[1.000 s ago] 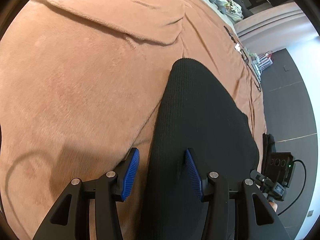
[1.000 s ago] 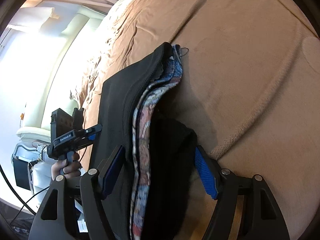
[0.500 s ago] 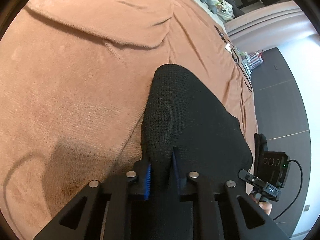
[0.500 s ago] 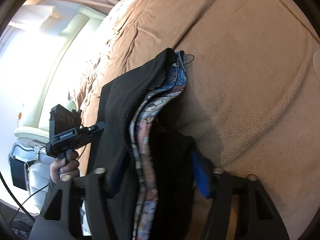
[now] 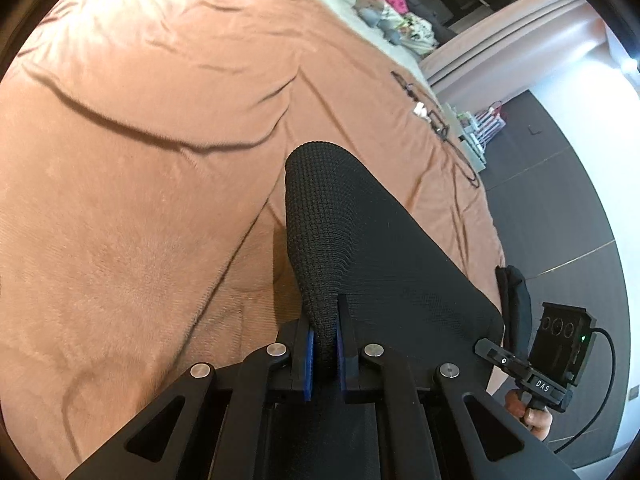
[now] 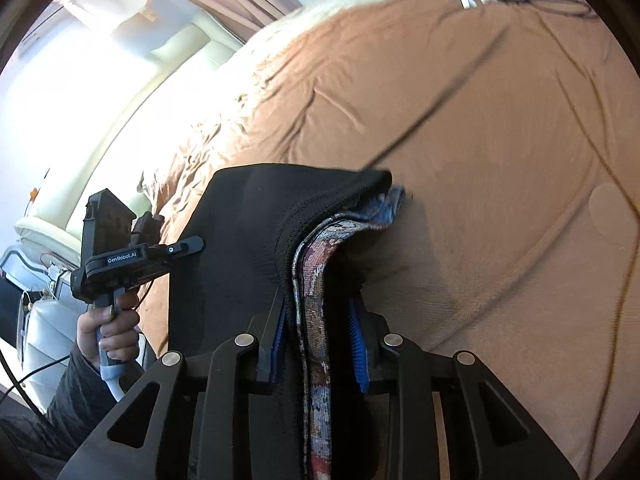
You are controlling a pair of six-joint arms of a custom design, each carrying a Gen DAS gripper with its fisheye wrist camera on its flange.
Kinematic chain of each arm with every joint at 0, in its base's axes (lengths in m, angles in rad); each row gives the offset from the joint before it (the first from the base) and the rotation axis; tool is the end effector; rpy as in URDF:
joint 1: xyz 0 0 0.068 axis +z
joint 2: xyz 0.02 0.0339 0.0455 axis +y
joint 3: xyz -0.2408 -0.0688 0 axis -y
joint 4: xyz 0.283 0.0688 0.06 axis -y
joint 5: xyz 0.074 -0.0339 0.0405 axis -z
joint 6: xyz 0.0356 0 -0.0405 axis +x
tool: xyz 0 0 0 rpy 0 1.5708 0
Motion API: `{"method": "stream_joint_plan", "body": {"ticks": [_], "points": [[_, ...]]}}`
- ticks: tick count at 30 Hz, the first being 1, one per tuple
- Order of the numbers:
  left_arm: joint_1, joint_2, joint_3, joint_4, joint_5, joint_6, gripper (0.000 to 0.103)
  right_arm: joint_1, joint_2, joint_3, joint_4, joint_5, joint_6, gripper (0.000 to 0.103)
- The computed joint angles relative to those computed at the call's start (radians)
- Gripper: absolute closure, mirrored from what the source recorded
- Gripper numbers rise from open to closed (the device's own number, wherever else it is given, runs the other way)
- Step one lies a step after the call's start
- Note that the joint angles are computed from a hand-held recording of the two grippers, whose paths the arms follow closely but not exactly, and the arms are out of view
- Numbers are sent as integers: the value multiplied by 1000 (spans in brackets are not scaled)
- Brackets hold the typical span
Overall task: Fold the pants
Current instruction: 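Lift the folded shorts with both grippers and carry them toward the bed's corner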
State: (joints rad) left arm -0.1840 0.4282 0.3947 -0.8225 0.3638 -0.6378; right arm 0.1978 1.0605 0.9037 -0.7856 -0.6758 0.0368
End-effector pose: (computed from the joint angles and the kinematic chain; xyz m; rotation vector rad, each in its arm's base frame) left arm 0.1512 -0.0410 0.1830 -0.3969 2.4859 -0.7981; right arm 0.2418 0.0712 0.2564 -0.4738 2.4093 0.9441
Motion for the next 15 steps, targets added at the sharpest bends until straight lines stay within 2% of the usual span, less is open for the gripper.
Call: {"method": "stream_joint_plan", "body": {"ticks": [5, 11, 15], "points": [[-59, -95, 36, -68, -51, -36, 94, 20, -158, -48, -32, 24, 16, 79], [-167, -187, 86, -132, -132, -94, 95, -37, -327, -81, -129, -2, -21, 80], [-310, -206, 136, -151, -244, -154, 95, -78, -447, -86, -202, -12, -44, 80]]}}
